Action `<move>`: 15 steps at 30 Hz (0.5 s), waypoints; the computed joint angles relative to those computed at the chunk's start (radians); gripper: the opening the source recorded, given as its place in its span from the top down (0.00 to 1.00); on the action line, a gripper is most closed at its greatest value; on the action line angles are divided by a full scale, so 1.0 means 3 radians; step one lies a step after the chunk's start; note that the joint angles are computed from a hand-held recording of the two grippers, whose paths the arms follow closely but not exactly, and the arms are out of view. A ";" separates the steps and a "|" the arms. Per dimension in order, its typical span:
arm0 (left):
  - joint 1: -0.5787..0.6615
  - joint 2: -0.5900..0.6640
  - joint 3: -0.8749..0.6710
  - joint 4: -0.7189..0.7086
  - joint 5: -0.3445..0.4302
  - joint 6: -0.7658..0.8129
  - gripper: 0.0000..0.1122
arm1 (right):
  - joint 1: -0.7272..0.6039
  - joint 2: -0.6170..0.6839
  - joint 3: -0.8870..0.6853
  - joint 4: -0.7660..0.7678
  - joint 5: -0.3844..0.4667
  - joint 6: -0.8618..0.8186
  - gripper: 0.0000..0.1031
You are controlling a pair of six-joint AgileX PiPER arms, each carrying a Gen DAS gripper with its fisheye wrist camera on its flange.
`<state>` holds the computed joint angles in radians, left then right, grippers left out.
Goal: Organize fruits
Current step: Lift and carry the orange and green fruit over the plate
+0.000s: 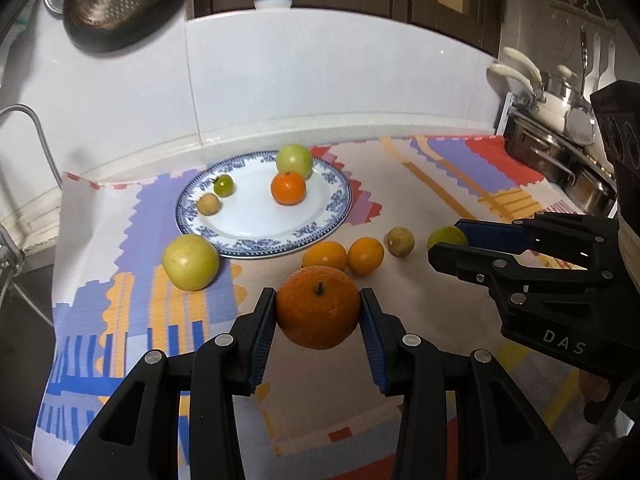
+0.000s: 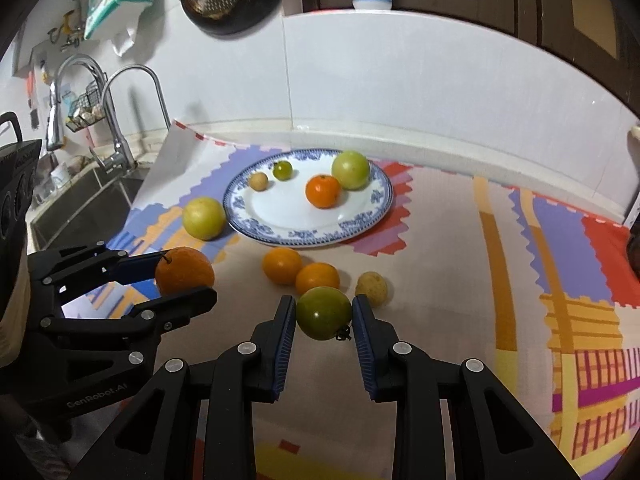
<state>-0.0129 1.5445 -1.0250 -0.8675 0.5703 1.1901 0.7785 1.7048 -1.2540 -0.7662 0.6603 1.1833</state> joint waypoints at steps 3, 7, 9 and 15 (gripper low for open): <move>0.0056 -0.0123 0.0051 -0.0062 0.0035 0.0043 0.64 | 0.0083 -0.0060 -0.0013 -0.0087 0.0062 0.0101 0.71; 0.0126 -0.0289 0.0112 -0.0110 0.0056 0.0067 0.64 | 0.0220 -0.0135 -0.0018 -0.0258 0.0162 0.0291 0.71; 0.0163 -0.0363 0.0139 -0.0142 0.0065 0.0097 0.64 | 0.0268 -0.0157 -0.0030 -0.0312 0.0207 0.0338 0.71; 0.0289 -0.0535 0.0171 -0.0239 0.0107 0.0175 0.64 | 0.0415 -0.0213 -0.0073 -0.0470 0.0334 0.0460 0.71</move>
